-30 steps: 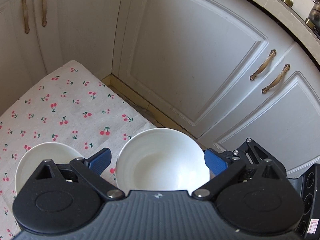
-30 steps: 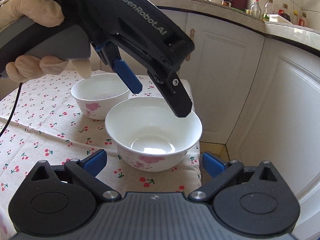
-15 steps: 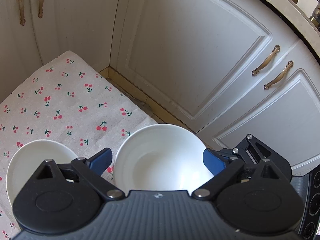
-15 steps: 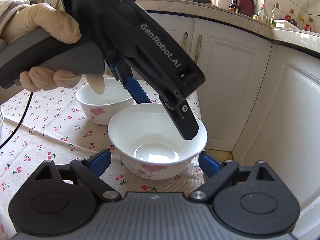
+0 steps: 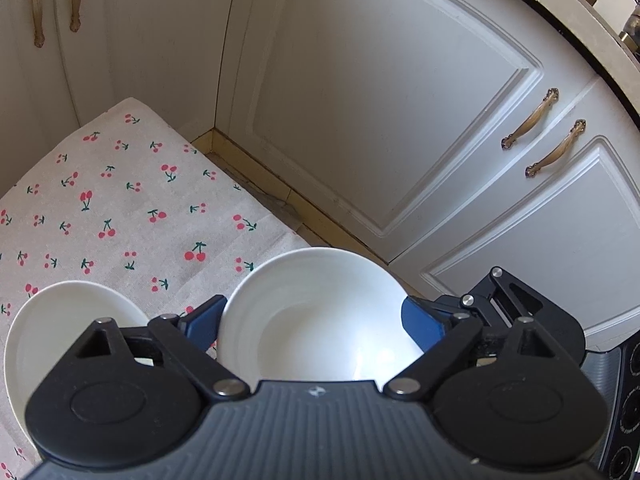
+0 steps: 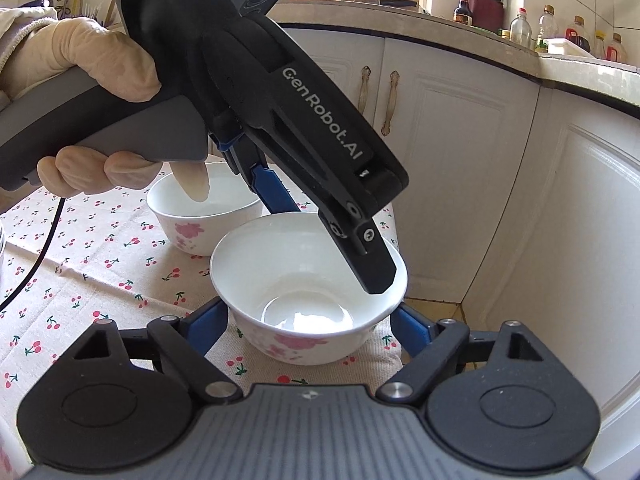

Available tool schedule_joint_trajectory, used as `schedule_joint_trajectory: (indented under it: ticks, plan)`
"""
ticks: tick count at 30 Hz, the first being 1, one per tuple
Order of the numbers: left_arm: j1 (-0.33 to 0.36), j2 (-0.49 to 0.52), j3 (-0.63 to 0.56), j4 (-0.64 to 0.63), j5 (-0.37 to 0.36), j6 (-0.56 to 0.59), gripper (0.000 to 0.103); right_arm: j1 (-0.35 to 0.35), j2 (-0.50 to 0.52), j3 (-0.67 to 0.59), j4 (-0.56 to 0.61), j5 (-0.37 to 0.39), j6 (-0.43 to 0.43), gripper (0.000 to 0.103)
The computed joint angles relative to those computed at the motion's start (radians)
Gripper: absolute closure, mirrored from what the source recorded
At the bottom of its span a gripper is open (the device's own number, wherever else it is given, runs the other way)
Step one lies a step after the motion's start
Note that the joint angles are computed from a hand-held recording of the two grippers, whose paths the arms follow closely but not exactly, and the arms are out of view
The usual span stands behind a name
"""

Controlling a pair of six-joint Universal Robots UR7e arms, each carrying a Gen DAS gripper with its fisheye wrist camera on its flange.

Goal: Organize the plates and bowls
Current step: 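Lift the bowl with the left tool and carry it toward the placed bowl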

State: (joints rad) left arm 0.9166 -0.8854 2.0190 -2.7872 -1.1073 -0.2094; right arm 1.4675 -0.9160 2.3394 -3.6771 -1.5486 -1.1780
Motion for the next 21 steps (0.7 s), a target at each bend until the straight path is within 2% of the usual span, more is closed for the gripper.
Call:
schedule_joint_trajectory:
  ticks: [14,21]
  plan:
    - [-0.006,-0.011,0.009,0.019,0.000,-0.007,0.011,0.009,-0.027,0.003,0.044,-0.001,0.014,0.012]
    - [-0.018,-0.037,0.039,0.010,-0.017,-0.020,0.011,0.018,-0.042,0.019,0.051,-0.026,0.007,0.012]
